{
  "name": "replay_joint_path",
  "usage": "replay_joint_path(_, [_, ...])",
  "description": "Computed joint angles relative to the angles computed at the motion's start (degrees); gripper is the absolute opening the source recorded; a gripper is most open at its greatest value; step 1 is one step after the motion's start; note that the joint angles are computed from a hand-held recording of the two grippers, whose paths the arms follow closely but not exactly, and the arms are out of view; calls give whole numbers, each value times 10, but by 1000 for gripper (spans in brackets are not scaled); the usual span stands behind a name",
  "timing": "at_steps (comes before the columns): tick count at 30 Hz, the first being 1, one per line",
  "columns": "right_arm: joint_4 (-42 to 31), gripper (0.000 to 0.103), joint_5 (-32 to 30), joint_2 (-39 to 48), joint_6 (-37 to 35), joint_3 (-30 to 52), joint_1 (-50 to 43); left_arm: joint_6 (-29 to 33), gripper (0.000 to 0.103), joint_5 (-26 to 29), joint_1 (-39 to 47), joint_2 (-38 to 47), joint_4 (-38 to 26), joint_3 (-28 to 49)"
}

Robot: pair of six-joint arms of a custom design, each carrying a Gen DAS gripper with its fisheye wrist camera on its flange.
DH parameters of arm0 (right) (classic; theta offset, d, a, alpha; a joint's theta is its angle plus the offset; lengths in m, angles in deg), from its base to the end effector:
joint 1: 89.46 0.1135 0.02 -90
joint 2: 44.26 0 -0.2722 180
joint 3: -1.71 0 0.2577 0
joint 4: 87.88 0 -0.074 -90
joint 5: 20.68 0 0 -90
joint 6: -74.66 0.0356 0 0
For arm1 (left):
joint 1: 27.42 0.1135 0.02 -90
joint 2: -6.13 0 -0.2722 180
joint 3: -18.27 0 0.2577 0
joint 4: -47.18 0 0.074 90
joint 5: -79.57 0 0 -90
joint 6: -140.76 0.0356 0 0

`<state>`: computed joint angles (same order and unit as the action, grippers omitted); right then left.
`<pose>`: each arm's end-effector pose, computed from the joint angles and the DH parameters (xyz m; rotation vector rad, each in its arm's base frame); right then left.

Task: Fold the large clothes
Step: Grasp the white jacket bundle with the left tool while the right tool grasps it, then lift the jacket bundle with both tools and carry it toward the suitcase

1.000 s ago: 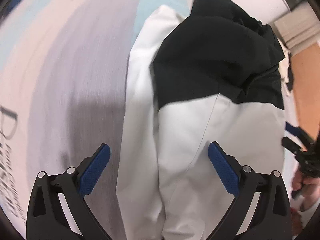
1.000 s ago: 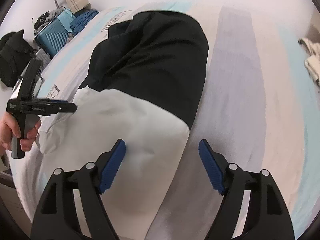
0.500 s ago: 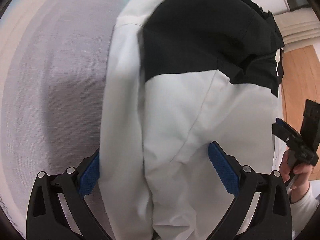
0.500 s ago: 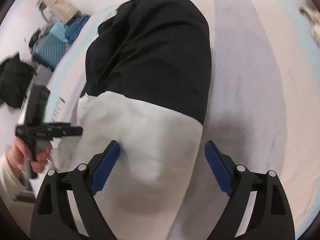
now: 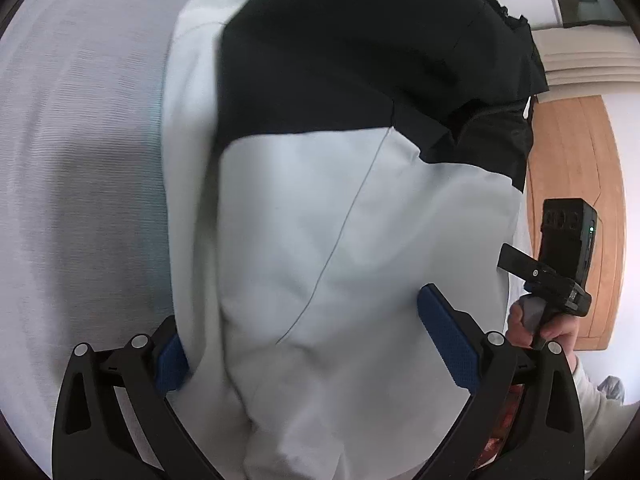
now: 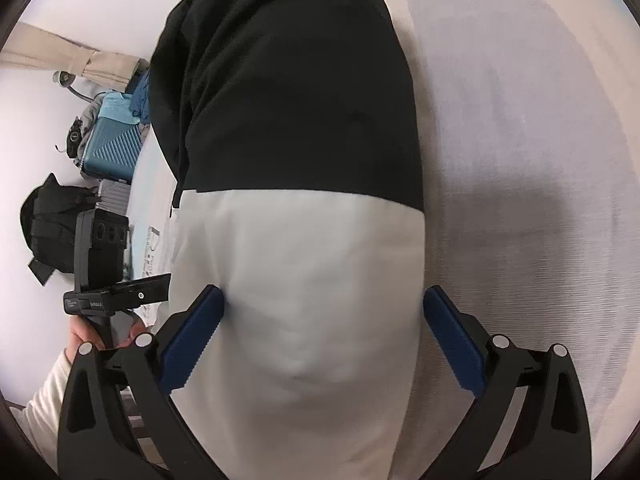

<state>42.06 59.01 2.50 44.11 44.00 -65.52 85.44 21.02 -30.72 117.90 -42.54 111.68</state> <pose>0.1379 0.0682 0.2029 0.7480 2.5912 0.7551 0.3315 -0.0377 0.1859 -0.8080 -2.7410 0.8967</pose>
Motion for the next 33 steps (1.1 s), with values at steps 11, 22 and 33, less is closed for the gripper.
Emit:
replay_joint_path(11, [51,97,-62,16,-4,-23,-39,-1,96,18,9,36,4,18])
replay_joint_path(22, [4,83,5,-15,10,5,12,17,55,38,29,31,-29,37])
replay_joint_path(33, [1,71,-12,62,-30,36,3,21,30,44,37,32,-50,52])
